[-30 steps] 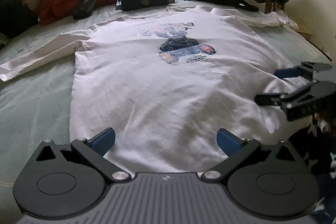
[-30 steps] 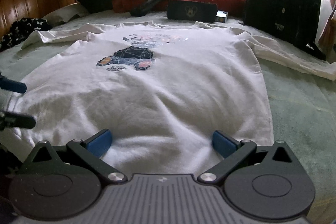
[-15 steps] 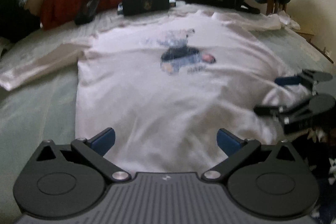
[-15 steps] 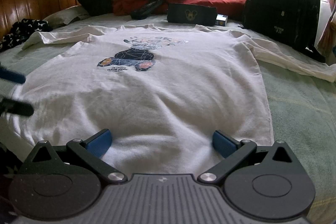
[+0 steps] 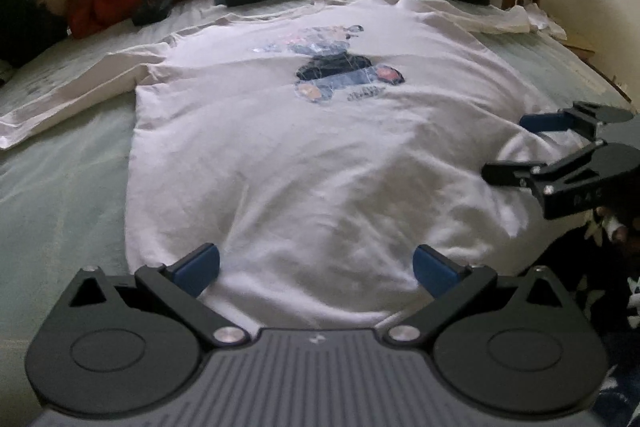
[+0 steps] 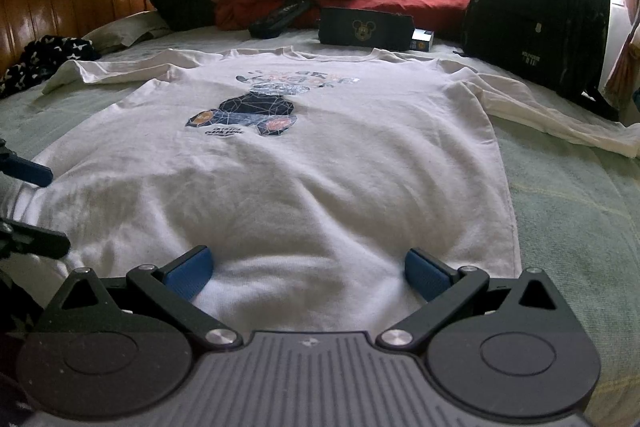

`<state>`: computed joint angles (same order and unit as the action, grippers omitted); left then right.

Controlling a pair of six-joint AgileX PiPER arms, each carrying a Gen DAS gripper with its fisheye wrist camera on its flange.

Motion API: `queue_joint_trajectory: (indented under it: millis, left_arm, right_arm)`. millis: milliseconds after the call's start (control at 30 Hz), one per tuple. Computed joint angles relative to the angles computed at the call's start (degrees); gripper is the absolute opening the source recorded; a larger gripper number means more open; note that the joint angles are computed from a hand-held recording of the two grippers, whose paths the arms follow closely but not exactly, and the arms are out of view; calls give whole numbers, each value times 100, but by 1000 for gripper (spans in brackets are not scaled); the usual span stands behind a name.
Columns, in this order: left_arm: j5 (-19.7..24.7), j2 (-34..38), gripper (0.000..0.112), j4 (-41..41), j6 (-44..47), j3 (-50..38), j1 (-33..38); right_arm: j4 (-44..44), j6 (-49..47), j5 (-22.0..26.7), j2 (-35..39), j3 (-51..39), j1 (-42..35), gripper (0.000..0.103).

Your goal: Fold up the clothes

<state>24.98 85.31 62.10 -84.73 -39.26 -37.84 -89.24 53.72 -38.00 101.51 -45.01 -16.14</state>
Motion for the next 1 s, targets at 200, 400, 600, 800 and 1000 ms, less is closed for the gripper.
queue_joint_trajectory:
  millis: [200, 400, 600, 800, 1000]
  left_arm:
    - [-158, 185, 102, 502, -86, -396, 403]
    - [-406, 586, 102, 224, -103, -476, 722]
    - [-140, 92, 102, 1095, -1265, 265, 326]
    - [175, 150, 102, 510, -301, -232, 266]
    - [51, 544, 102, 784, -748, -240, 125]
  right_arm:
    - [10, -25, -13, -1, 12, -13, 103]
    - [-20, -15, -38, 8, -5, -28, 103]
    - [157, -227, -97, 49, 46, -50, 103]
    - [283, -356, -105, 54, 91, -48, 103]
    - [254, -335, -67, -3, 131, -48, 103]
